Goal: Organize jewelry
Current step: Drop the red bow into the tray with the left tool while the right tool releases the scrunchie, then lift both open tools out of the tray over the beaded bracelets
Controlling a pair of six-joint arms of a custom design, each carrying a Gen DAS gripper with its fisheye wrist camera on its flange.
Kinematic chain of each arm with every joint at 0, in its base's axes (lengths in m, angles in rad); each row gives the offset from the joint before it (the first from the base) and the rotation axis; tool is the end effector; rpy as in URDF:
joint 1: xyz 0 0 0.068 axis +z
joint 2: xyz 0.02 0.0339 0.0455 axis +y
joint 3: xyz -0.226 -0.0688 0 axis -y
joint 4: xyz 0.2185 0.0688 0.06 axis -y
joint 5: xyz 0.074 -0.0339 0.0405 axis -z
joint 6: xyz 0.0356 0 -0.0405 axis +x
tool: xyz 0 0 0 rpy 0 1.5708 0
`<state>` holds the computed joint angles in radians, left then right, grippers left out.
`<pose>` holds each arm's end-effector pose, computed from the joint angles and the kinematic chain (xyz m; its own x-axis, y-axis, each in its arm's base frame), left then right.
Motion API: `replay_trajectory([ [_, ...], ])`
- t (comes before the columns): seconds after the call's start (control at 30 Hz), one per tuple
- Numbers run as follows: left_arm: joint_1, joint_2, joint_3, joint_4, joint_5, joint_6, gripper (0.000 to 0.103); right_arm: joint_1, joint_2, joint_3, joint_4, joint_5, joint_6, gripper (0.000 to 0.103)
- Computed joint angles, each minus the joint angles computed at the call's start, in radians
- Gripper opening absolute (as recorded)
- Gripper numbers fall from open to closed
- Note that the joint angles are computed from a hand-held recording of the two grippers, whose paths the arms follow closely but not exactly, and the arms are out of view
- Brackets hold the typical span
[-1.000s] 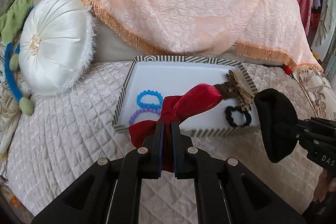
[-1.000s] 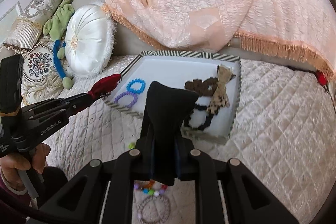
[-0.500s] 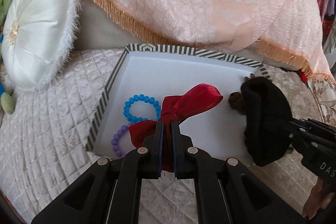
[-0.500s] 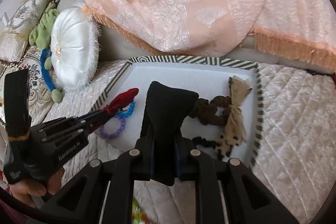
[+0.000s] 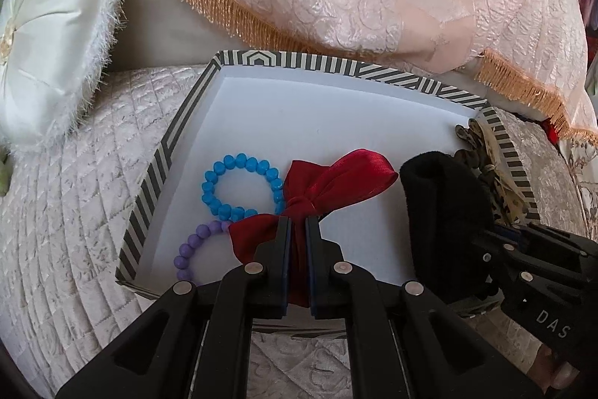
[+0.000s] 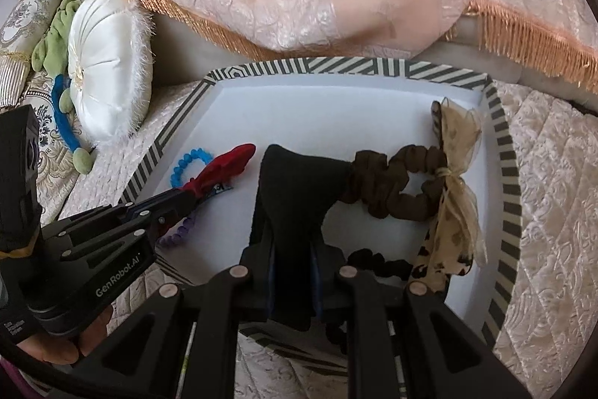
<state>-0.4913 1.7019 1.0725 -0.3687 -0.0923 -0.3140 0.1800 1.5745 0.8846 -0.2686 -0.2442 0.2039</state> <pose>0.2844 -0.1485 0.1655 -0.8363 0.0987 -0.5393 0.1760 0.9799 -0.0937 0.2837 0.0604 0.1579 -0.8513 0.0448 -0.5228 -0.1410 0.9402 0.3101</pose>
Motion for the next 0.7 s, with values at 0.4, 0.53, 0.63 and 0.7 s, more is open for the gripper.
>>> replay_trajectory([
  [0.4,-0.003,-0.113,-0.043,-0.064,0.028,-0.023,0.024,-0.043,-0.197,-0.081,-0.086,-0.004,-0.01,0.047],
  [0.53,-0.077,-0.249,-0.106,-0.116,-0.082,-0.064,0.024,-0.023,-0.383,-0.149,-0.162,0.062,-0.001,0.052],
  [0.63,-0.14,-0.352,-0.153,-0.15,-0.152,-0.106,0.024,0.012,-0.546,-0.2,-0.231,0.108,0.015,0.056],
  [0.7,-0.19,-0.424,-0.184,-0.179,-0.2,-0.142,0.024,0.041,-0.635,-0.218,-0.28,0.138,0.035,0.059],
])
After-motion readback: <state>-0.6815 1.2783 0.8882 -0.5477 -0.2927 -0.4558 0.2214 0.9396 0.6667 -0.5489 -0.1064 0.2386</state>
